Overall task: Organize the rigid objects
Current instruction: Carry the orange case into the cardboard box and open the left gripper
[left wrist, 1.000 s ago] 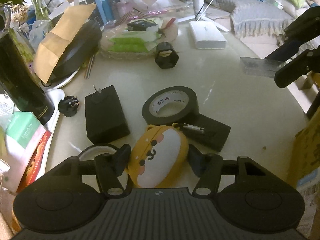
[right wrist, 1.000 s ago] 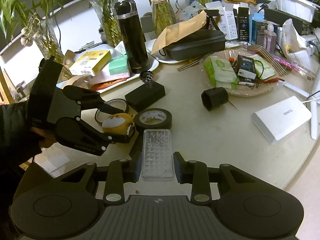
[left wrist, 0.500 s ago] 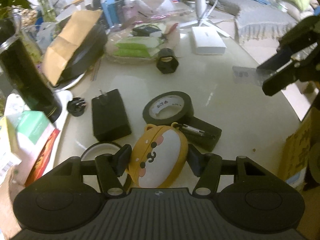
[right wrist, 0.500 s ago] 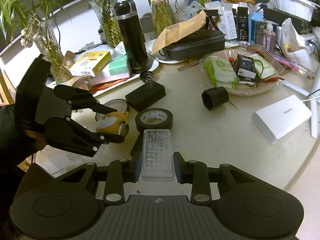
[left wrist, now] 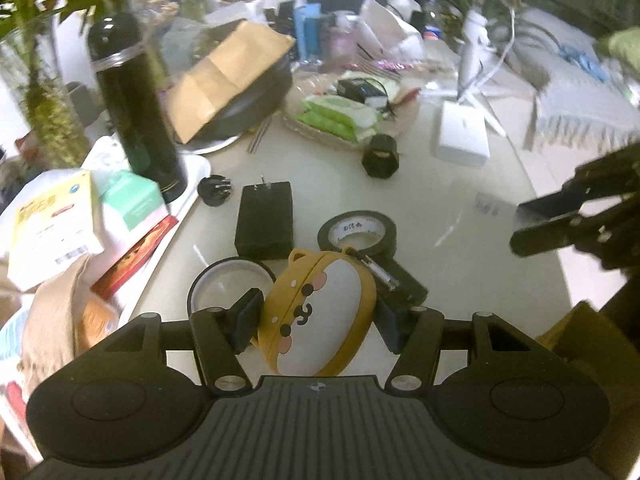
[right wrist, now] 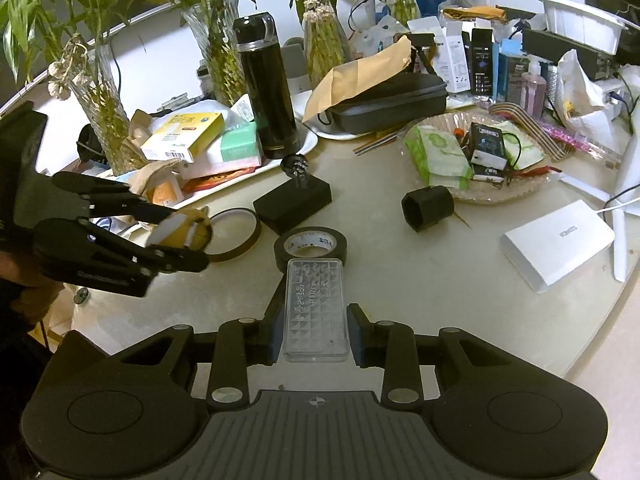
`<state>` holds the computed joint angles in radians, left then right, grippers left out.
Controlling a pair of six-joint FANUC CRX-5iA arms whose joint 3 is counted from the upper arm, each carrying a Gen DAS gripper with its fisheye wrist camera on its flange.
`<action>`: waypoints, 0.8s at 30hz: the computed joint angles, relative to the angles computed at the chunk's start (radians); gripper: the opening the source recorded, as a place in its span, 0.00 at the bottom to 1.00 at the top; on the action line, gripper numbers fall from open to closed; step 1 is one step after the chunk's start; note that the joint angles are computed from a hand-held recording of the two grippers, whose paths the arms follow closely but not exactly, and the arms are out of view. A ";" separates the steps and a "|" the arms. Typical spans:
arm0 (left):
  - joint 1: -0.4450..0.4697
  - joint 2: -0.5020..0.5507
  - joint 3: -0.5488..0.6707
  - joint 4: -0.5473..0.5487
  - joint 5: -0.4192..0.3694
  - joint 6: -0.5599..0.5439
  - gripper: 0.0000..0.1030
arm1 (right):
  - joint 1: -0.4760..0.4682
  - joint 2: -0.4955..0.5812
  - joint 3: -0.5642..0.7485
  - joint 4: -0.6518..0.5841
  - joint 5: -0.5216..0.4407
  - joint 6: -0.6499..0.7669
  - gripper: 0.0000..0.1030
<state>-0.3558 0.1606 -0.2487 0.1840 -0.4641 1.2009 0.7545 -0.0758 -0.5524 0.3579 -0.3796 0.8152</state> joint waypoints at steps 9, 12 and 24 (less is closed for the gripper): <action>-0.048 -0.068 0.040 -0.193 -0.081 0.360 0.57 | 0.025 -0.045 -0.017 0.064 -0.015 -0.076 0.35; -0.064 -0.091 0.045 -0.234 -0.108 0.429 0.57 | 0.038 -0.064 -0.024 0.078 -0.026 -0.102 0.35; -0.101 -0.182 0.009 -0.272 -0.177 0.540 0.57 | 0.100 -0.153 -0.064 0.107 -0.063 -0.144 0.35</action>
